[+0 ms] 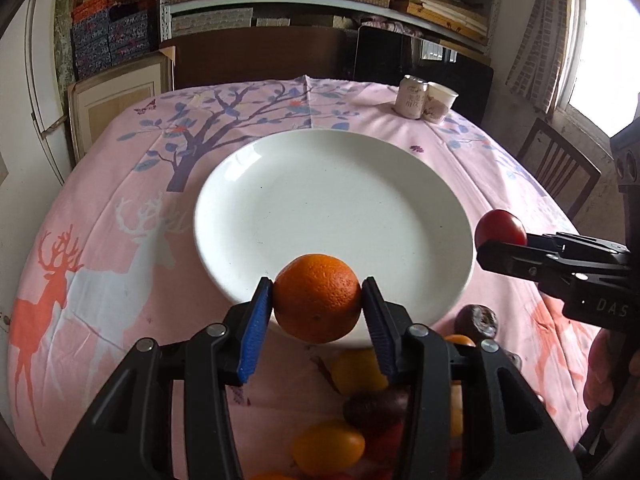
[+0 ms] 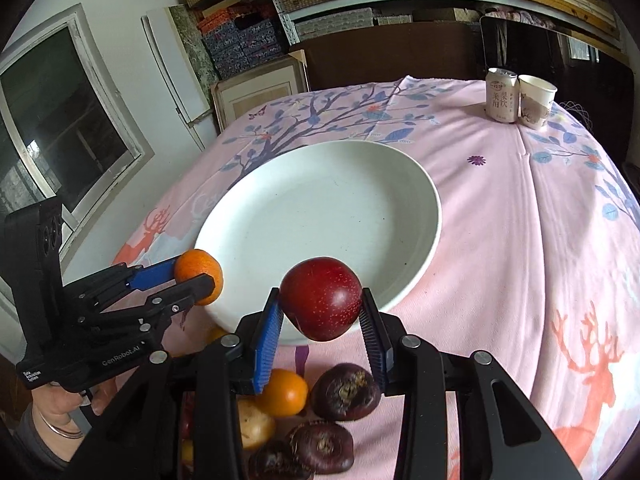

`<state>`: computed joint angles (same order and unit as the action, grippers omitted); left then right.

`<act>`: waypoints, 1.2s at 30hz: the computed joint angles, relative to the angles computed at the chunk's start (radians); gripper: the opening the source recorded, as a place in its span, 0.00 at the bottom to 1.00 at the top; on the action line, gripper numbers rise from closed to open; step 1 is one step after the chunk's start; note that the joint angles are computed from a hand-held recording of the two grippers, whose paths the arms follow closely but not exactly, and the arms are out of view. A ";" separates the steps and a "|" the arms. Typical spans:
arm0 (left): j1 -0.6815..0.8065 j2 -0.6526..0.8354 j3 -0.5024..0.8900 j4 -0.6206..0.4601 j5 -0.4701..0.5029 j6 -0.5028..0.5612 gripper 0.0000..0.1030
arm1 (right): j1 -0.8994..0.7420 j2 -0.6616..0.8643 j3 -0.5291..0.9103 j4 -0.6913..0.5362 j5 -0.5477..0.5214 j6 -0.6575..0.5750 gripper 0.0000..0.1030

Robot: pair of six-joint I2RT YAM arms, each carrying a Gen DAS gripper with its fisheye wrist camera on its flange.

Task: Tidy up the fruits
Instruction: 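Carry the orange with the left tool onto the white plate while the right tool places the plum there, then grasp a red tomato with the left tool while the right tool grasps a red plum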

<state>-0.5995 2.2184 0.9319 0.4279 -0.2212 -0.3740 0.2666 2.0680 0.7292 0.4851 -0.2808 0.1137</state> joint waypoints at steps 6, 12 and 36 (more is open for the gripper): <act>0.017 0.008 0.029 -0.001 -0.013 -0.005 0.66 | 0.021 -0.016 -0.017 0.037 0.054 0.014 0.57; -0.035 -0.136 -0.223 0.153 -0.056 -0.014 0.69 | 0.002 -0.142 -0.220 0.138 0.060 -0.015 0.57; -0.354 0.016 -0.487 0.352 -0.240 -0.196 0.29 | -0.050 -0.040 -0.649 0.642 0.031 -0.029 0.57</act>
